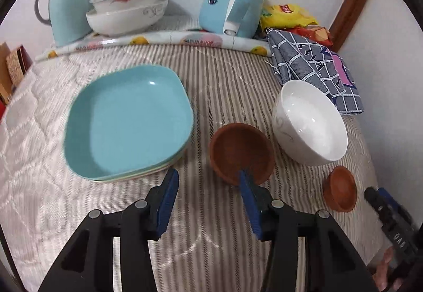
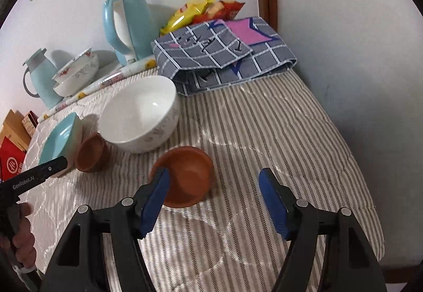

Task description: Organize plates and bowls

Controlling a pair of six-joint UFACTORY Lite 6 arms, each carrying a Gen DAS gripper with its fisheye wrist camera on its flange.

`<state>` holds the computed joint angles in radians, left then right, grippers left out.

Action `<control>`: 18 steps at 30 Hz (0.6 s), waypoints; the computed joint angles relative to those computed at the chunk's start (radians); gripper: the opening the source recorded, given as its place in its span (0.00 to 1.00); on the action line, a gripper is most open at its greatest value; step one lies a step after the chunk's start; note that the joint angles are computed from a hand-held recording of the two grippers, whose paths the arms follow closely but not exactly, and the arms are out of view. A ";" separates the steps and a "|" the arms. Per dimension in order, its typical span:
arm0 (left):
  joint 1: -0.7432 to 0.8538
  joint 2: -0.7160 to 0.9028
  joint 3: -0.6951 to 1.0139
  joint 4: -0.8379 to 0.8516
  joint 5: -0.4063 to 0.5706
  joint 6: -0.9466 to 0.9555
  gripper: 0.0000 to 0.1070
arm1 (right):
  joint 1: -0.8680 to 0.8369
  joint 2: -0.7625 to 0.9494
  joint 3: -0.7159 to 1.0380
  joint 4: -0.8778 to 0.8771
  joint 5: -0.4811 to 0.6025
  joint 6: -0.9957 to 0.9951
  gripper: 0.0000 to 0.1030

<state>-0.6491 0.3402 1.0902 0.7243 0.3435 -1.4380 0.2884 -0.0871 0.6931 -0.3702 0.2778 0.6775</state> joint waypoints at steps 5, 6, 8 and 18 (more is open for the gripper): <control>-0.008 0.082 0.064 0.069 0.016 -0.110 0.43 | -0.037 0.059 0.011 0.041 -0.047 -0.069 0.67; -0.005 0.099 0.078 0.053 0.009 -0.095 0.43 | -0.049 0.070 0.013 0.096 -0.059 -0.128 0.67; 0.004 0.128 0.103 0.012 -0.004 -0.056 0.43 | -0.068 0.107 0.025 0.225 -0.081 -0.262 0.67; 0.010 0.247 0.220 -0.045 0.042 -0.015 0.43 | -0.064 0.278 0.121 0.219 -0.101 -0.280 0.50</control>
